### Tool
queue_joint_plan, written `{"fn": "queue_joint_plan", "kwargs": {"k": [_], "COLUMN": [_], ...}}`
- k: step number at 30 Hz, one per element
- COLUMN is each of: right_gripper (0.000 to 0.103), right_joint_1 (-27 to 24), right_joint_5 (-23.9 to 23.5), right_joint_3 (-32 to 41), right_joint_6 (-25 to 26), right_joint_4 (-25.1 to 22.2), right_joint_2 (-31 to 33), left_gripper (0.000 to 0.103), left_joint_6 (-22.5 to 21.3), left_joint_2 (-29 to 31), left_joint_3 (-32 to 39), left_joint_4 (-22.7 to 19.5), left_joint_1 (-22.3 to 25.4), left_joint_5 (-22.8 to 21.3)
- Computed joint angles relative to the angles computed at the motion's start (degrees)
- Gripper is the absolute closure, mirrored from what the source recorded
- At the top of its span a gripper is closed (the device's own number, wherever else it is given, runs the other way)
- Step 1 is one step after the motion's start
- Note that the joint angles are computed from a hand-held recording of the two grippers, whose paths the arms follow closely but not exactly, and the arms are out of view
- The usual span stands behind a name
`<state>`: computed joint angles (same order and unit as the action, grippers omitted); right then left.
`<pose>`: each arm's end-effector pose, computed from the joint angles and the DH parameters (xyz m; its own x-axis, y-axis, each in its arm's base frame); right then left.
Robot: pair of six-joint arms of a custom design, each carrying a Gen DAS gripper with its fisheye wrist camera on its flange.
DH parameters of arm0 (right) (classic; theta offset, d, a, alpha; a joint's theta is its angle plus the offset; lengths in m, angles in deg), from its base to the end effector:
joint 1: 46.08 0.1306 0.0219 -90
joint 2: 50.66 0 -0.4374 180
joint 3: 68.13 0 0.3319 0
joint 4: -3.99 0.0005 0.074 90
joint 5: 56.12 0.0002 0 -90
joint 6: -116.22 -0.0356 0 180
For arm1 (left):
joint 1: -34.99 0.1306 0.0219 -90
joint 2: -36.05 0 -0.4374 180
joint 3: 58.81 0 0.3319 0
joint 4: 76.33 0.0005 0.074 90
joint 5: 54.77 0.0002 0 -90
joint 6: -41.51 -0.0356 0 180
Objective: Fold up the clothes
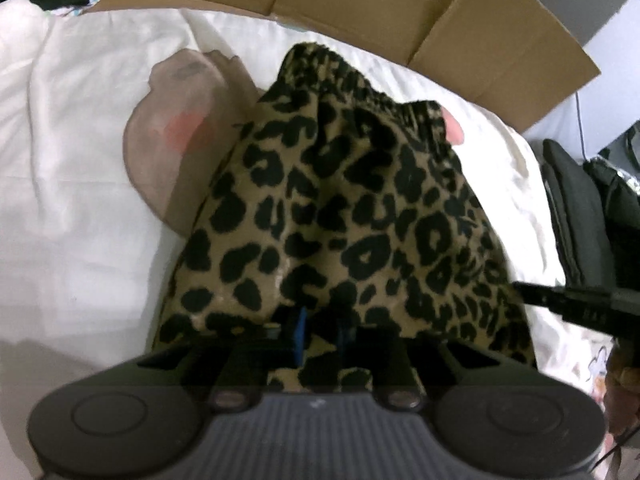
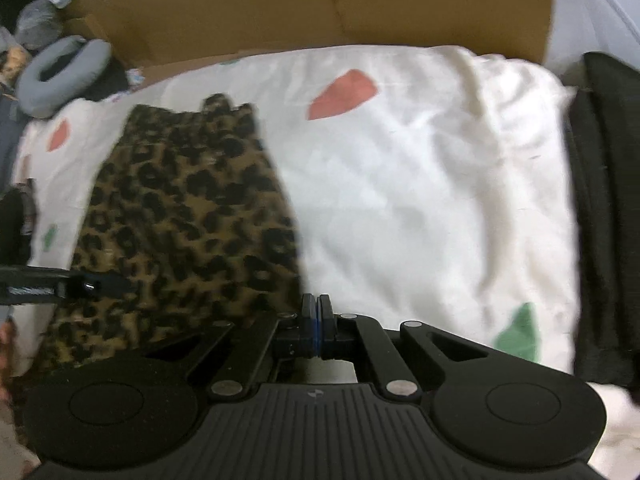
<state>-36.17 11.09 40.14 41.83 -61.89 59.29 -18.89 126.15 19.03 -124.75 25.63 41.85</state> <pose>0.5331 0.1066 0.4332 -0.7950 -0.3907 -0.4640 -0.5381 0.8074 0.2421 0.3943 -0.0697 0.4021 -0.8553 -0.3563 -0.3761 -0.2360 0.9143 -0.3293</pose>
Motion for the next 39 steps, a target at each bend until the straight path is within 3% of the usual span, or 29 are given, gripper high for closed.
{"fn": "queue_joint_plan", "kwargs": {"k": [5, 12, 17, 21, 29, 36, 39], "right_gripper": [0.103, 0.099, 0.098, 0.098, 0.098, 0.097, 0.093], "right_joint_1": [-1.0, -0.2, 2.3, 3.3, 6.7, 9.4, 9.7], "right_joint_5": [-1.7, -8.1, -7.1, -6.9, -8.0, -3.4, 1.4], "right_joint_3": [0.1, -0.1, -1.9, -2.8, 0.7, 2.2, 2.1], "right_joint_6": [0.2, 1.3, 3.9, 2.6, 2.0, 2.8, 2.9], "right_joint_4": [1.0, 0.5, 0.4, 3.2, 4.9, 6.9, 9.5], "right_joint_2": [-1.6, -3.2, -3.7, -3.4, -0.6, 2.5, 3.2], "left_gripper": [0.085, 0.08, 0.075, 0.078, 0.071, 0.07, 0.068], "left_joint_6": [-1.3, -2.1, -1.5, 1.3, 1.0, 1.0, 0.9], "left_joint_2": [0.2, 2.8, 5.8, 6.1, 5.9, 5.8, 5.7], "left_joint_3": [2.0, 5.0, 6.7, 6.1, 6.2, 6.0, 6.1], "left_joint_4": [0.1, 0.3, 0.5, 1.4, 1.1, 1.1, 0.9], "left_joint_1": [0.2, -0.6, -0.4, 0.3, -0.1, 0.2, 0.4], "left_joint_5": [0.3, -0.1, 0.0, 0.2, 0.2, 0.8, 1.3]}}
